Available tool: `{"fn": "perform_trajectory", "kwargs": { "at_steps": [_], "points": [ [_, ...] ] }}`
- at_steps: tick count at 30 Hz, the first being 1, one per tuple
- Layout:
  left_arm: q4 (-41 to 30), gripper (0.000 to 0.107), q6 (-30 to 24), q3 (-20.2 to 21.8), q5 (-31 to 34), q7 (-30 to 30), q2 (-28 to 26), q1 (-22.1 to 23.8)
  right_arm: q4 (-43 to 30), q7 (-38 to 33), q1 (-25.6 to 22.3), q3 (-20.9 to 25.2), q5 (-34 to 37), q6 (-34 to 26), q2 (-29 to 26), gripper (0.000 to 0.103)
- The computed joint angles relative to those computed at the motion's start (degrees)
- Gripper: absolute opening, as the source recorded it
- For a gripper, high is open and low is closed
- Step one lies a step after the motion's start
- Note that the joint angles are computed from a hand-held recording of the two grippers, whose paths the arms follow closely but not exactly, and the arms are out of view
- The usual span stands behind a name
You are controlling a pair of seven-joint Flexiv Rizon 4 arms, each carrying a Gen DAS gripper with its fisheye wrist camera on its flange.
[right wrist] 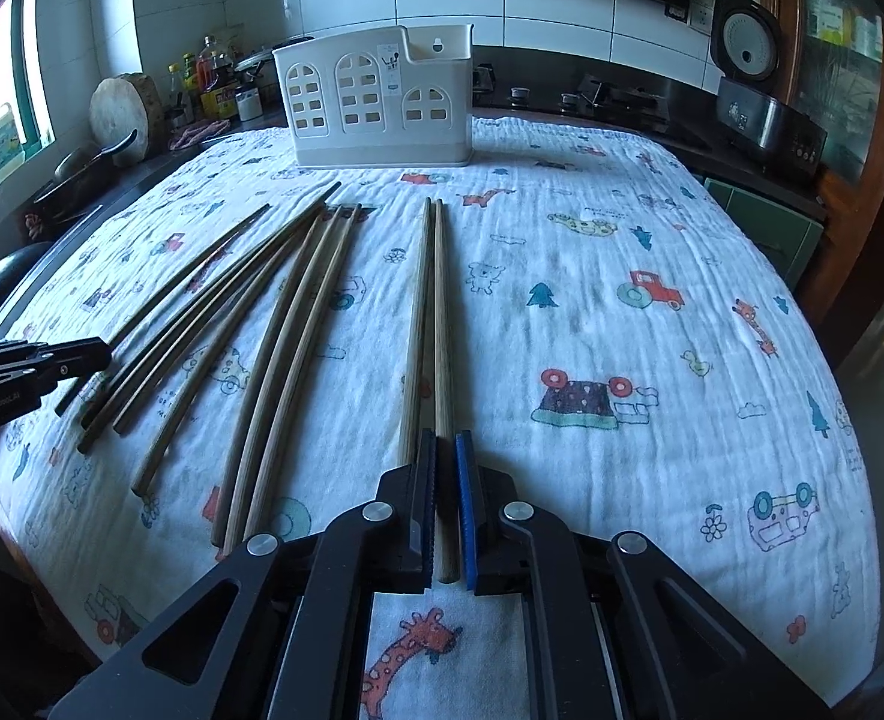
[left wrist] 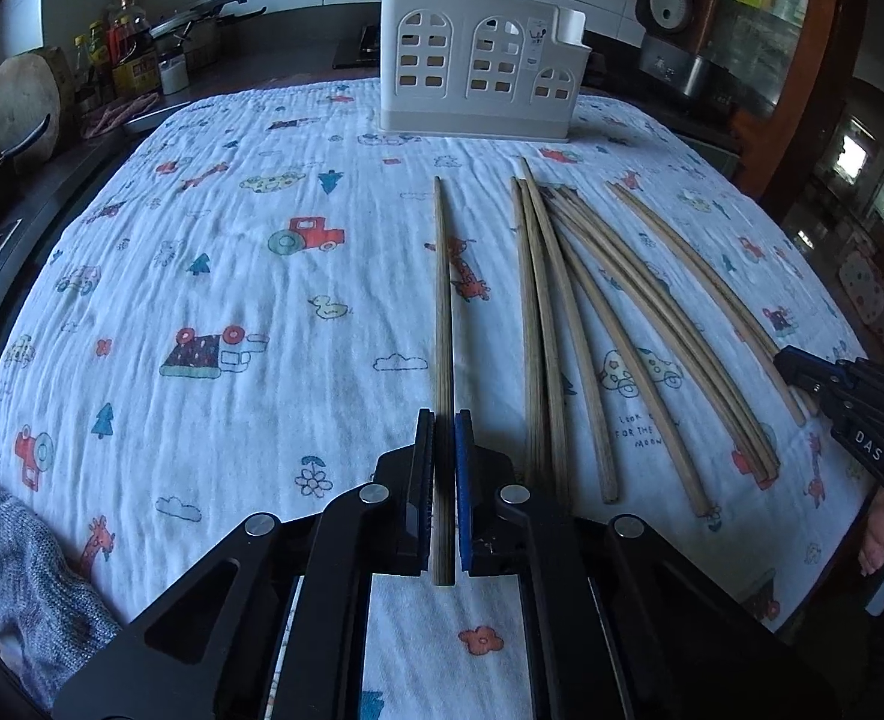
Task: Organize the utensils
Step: 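Lift the chopstick with the left gripper into the caddy while the right gripper inserts its own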
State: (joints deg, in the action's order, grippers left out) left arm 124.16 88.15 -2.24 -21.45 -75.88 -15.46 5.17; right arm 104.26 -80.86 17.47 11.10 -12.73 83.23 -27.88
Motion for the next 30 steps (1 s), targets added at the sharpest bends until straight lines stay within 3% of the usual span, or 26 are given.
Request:
{"fn": "perform_trajectory", "kwargs": {
  "at_steps": [5, 9, 16, 21, 25, 30],
  "points": [
    [1.3, 0.005, 2.6, -1.7, -1.8, 2.1, 2.6, 1.6, 0.7, 0.2, 0.6, -1.2, -1.0, 2.9, 2.0, 0.007],
    [1.8, 0.005, 4.9, -7.6, -7.2, 8.9, 4.8, 5.9, -0.1, 0.4, 0.9, -2.0, -2.2, 5.7, 3.3, 0.007],
    [-3.8, 0.005, 4.3, -8.4, -12.1, 15.7, 4.3, 6.3, -8.8, -3.1, -0.8, 0.7, -3.2, 4.5, 1.4, 0.007],
    [-11.1, 0.005, -1.1, -2.9, -9.1, 14.2, 2.1, 3.0, -21.5, -9.4, -3.4, 6.3, -1.8, -4.9, -2.8, 0.007],
    [-16.2, 0.005, -4.7, -2.6, -10.0, 16.5, 1.5, 3.4, -29.9, -14.5, -2.6, 6.9, 2.7, -11.3, -4.8, 0.007],
    [-23.1, 0.005, -8.9, -3.2, -12.7, 21.0, 1.4, 3.9, -46.0, -18.8, 0.1, 6.6, 5.5, -23.4, -9.7, 0.007]
  ]
}}
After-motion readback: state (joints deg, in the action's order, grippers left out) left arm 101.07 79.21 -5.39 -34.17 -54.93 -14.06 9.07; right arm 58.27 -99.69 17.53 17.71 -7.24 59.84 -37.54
